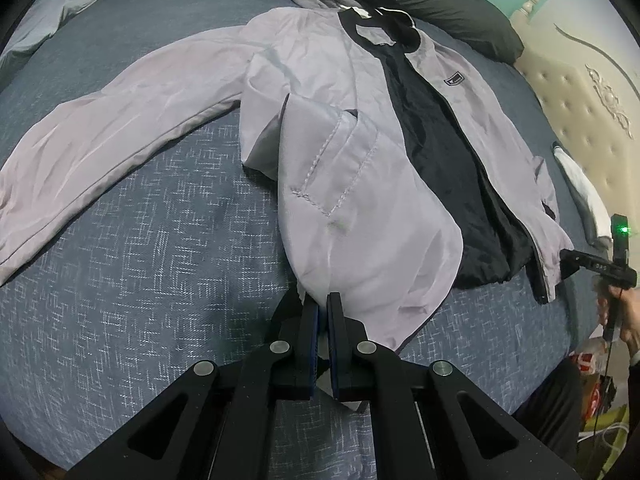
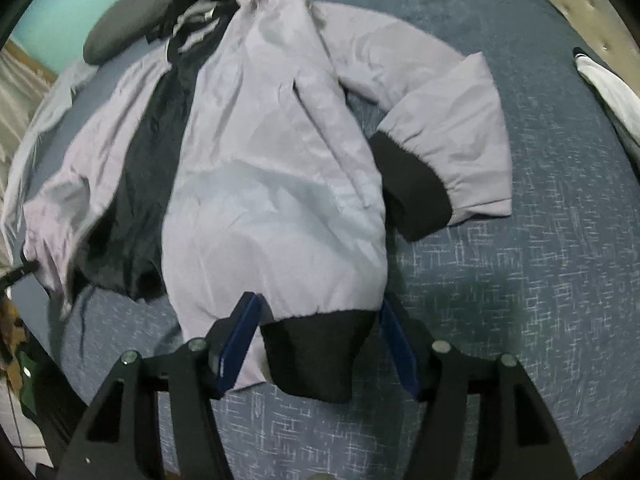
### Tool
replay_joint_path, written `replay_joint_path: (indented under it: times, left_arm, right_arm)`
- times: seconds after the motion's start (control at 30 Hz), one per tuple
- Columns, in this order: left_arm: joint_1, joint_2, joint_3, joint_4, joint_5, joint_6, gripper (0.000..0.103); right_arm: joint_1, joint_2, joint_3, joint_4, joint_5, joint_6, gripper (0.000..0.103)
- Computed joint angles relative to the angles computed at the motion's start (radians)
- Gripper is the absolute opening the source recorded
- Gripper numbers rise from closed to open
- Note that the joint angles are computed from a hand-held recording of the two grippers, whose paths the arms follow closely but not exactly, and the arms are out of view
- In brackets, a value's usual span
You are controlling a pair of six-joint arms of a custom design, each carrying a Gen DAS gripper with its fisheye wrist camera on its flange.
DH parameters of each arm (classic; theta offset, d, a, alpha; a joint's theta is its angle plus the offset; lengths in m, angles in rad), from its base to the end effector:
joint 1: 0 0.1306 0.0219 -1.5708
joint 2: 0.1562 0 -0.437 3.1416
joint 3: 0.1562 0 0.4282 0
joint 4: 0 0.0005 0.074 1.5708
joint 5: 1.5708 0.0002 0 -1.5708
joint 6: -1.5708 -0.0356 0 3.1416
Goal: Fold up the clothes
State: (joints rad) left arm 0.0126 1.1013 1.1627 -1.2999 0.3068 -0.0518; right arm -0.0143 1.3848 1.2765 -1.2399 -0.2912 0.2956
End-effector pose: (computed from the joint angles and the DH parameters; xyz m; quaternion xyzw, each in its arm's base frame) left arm 0.3497 -0.0068 0.4705 0.0444 0.9740 -0.1454 0.1682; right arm 0.4583 0.0032 0.4156 -0.1538 0.9713 0.1255 0.1308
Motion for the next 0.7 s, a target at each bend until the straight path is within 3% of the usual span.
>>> replay_joint_path:
  times: [0.13,0.2,0.53,0.7]
  left_arm:
    - [-0.001,0.003,0.004,-0.005,-0.001,-0.009,0.004]
    - [-0.004,0.005,0.008,-0.010,-0.001,-0.013,0.004]
    - [-0.010,-0.001,0.041,-0.029,0.014,-0.016,0.004]
    - [-0.013,-0.004,0.066,-0.042,0.036,-0.014,0.004]
  right_arm:
    - [-0.006,0.002,-0.003,-0.023,-0.031,0.005,0.015]
    - [-0.007,0.005,0.003,-0.058,-0.055,-0.003,0.010]
    - [-0.009,-0.029,0.108,-0.268,-0.321,-0.029,0.008]
    - [-0.020,-0.044,0.177,-0.303,-0.461,-0.057,0.008]
